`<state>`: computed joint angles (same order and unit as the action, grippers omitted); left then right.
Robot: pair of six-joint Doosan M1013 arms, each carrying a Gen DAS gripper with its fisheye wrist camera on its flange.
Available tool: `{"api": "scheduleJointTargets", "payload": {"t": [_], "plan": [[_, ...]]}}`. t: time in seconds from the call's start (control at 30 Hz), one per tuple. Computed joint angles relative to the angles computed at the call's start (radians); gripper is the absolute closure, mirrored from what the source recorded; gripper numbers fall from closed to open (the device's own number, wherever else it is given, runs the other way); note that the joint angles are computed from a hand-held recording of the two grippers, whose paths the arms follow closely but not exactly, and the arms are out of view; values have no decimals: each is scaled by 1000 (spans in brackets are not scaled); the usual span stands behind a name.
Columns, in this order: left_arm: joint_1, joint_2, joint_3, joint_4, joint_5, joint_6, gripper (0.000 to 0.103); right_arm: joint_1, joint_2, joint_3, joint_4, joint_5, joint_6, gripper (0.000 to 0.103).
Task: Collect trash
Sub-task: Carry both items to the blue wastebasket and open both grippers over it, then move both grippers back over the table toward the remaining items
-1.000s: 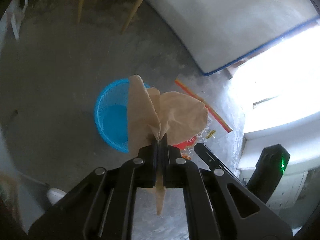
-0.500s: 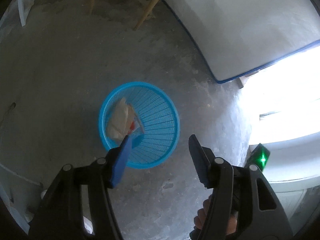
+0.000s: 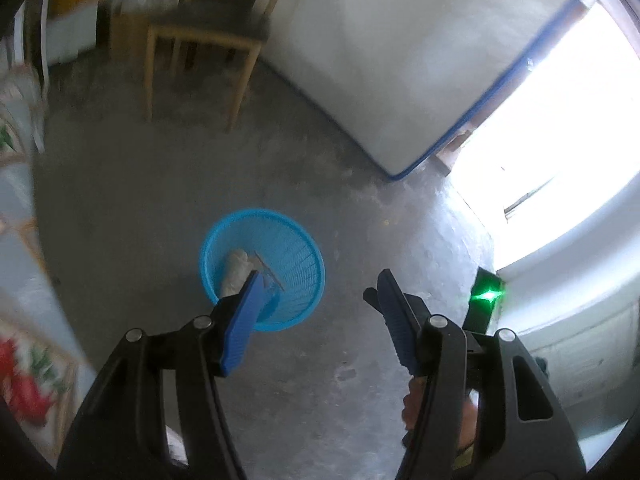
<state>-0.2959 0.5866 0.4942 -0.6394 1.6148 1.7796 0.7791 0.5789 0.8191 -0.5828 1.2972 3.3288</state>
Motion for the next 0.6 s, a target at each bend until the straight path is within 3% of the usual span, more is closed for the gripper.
{"api": "scheduleJointTargets", "payload": {"t": [0.07, 0.17, 0.27, 0.4, 0.5, 0.6], "plan": [[14, -59, 70, -14, -31, 35, 38, 17, -4, -10, -2, -8, -27, 48], [43, -158, 204, -8, -95, 80, 37, 35, 3, -50, 11, -14, -74, 45], [81, -229, 309, -13, -121, 109, 29, 49, 21, -112, 21, -25, -135, 43], [145, -300, 400, 37, -133, 142, 28, 64, 62, -216, 25, -47, -219, 38], [195, -344, 460, 61, -154, 158, 18, 65, 122, -345, 80, -61, -311, 36], [246, -391, 524, 86, -206, 171, 15, 65, 204, -515, 145, -34, -406, 36]]}}
